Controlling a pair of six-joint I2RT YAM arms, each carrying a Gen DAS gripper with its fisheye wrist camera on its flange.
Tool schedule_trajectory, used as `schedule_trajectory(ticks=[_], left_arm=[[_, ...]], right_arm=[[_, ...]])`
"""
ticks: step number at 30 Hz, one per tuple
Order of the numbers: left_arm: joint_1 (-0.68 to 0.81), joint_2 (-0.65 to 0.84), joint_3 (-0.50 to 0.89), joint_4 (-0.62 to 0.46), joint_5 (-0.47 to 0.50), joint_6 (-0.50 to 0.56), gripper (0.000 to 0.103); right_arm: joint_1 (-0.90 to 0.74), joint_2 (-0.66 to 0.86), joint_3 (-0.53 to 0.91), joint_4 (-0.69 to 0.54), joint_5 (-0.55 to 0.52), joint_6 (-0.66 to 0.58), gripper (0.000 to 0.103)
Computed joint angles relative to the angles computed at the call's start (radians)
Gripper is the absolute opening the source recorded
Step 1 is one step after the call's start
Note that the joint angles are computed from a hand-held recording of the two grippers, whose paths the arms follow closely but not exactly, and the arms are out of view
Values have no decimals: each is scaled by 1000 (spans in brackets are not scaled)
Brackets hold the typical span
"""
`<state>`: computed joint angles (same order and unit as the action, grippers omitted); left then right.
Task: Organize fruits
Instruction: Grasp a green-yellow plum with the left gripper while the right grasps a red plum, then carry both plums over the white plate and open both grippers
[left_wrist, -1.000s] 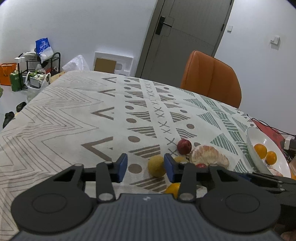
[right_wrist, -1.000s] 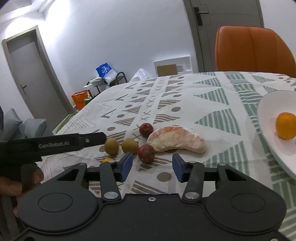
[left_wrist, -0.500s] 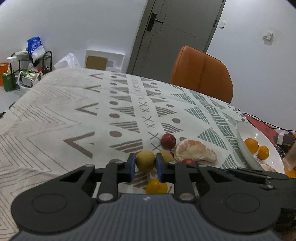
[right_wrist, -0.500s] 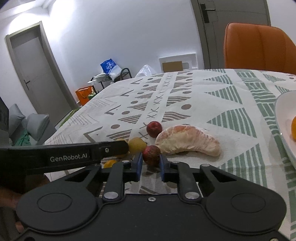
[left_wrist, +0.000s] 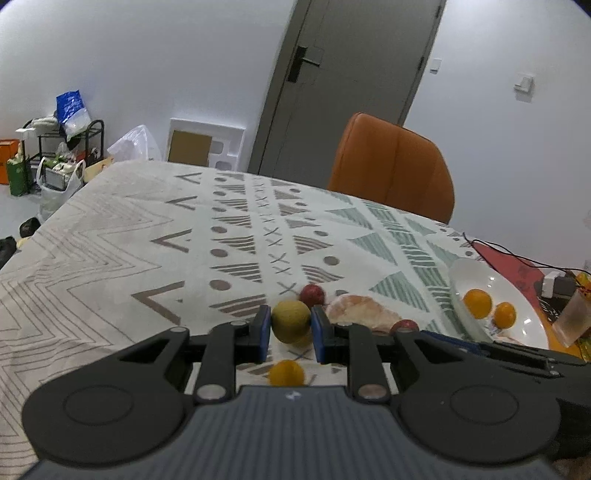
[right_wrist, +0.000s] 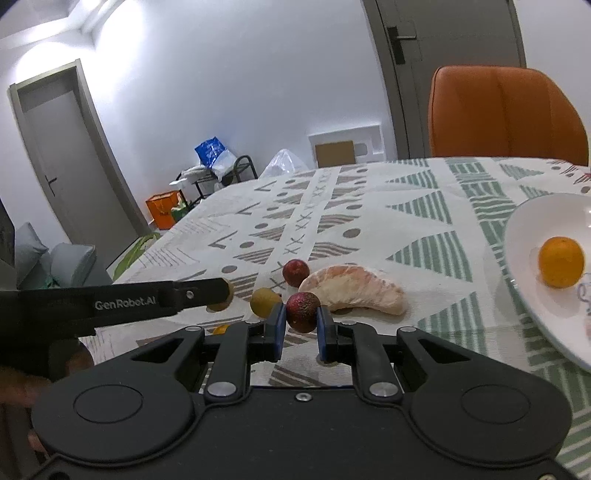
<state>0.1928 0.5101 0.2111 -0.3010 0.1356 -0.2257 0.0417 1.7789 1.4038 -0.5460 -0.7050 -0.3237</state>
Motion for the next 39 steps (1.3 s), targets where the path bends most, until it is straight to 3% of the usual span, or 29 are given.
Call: schedule_trajectory(ticks=[7, 18, 30, 39], left_arm=[[-194, -62, 20, -31, -125, -86, 22], [-565, 112, 59, 111, -375, -208, 22], [-745, 404, 135, 298, -479, -235, 22], [-819, 612, 211, 415, -500, -228, 22]], right_arm=[[-69, -37, -13, 7, -18, -3, 16], [-223, -33, 17, 1, -44, -19, 16], [-348, 52, 97, 10, -50, -11, 16], [-411, 116, 161, 16, -50, 4, 16]])
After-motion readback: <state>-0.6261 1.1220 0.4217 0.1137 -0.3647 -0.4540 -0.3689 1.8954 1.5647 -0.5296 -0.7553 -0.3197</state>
